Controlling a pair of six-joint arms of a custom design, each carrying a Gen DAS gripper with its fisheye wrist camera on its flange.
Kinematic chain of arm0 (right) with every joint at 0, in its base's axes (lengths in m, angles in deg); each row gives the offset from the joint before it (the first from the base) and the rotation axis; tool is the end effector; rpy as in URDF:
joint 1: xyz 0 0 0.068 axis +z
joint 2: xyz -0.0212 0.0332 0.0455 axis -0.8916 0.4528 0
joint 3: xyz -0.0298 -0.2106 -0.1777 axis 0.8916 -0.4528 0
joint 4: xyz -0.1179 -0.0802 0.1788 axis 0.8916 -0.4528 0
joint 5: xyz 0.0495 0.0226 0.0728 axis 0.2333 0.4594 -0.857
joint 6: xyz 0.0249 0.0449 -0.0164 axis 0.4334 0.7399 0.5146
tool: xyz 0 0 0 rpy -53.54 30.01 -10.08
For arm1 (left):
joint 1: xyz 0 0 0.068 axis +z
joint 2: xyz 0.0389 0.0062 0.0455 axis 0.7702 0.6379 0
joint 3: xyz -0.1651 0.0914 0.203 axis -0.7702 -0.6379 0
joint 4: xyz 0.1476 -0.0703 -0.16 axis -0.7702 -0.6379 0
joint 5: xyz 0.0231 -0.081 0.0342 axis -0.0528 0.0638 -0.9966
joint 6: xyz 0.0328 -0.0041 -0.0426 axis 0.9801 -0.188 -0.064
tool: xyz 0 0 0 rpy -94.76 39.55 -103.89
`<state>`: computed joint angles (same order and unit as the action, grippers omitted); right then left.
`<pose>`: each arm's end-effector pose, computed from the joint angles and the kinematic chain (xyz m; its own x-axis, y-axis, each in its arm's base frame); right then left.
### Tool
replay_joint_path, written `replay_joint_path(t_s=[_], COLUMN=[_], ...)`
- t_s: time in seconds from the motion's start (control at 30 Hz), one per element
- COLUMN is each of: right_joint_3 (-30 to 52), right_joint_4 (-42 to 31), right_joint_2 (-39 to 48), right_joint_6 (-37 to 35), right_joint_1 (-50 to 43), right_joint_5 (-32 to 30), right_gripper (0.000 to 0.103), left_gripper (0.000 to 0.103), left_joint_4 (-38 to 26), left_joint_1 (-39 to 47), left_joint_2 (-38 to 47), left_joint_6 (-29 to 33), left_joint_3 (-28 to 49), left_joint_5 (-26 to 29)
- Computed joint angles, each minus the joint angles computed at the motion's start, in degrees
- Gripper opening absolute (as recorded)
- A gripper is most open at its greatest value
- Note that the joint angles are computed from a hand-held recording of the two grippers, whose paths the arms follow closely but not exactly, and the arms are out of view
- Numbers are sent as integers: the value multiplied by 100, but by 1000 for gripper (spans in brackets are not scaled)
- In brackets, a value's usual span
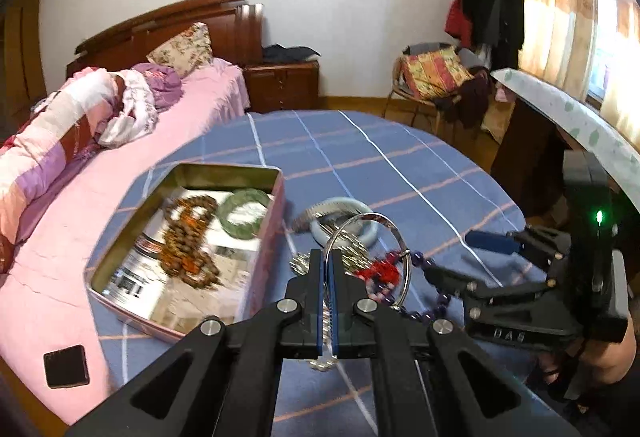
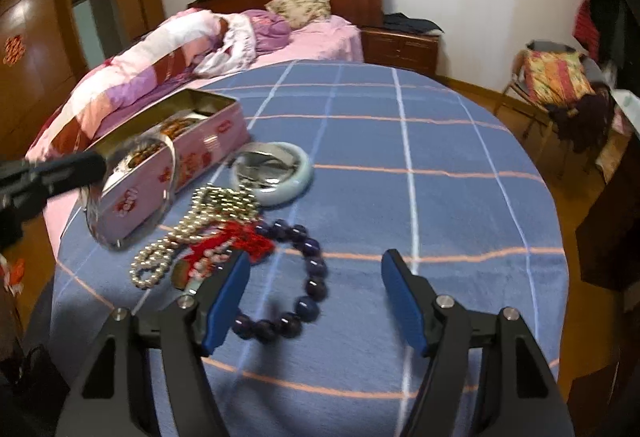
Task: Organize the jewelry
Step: 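Grasp the silver hoop bangle with the left tool while the right tool grasps the red tassel pendant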
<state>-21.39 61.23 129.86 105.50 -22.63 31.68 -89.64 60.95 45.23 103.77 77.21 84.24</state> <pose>0.2119 0.1541 0.1967 -0.6607 0.2579 -0.7049 0.2930 0.9532 0.0741 0.2965 0.0299 0.2360 -0.4084 0.4796 -0.7766 0.7928 0.6080 -0.0415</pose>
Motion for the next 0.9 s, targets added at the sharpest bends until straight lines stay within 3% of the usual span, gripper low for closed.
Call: replay_joint_path(t_s=[0.17,0.47,0.57,0.6,0.63,0.9], right_joint_3=[341,643,627,611,580,346], right_joint_4=[60,291,452,495,541,588], right_joint_2=[227,659,764,786,778,-21], right_joint_6=[-338,-716,-797,-818,-821,-842], right_joint_1=[-11,-238,-390,-428,-447,-223], right_joint_5=[-86,-486,-890,-984,-1030,-532], right_gripper=[67,59,41,21,11,5], left_gripper=[0,1,0,0,1,1], left_joint_4=[84,61,48,28,24,-11], left_joint_1=[113,126,110,109,110,152], left_joint_2=[241,389,417,426,433,435], left_joint_6=[-302,-304,-335,-354,-365,-367], left_joint_3=[354,394,390,412,425,463], left_joint_5=[5,-11,-39,-42,-43,3])
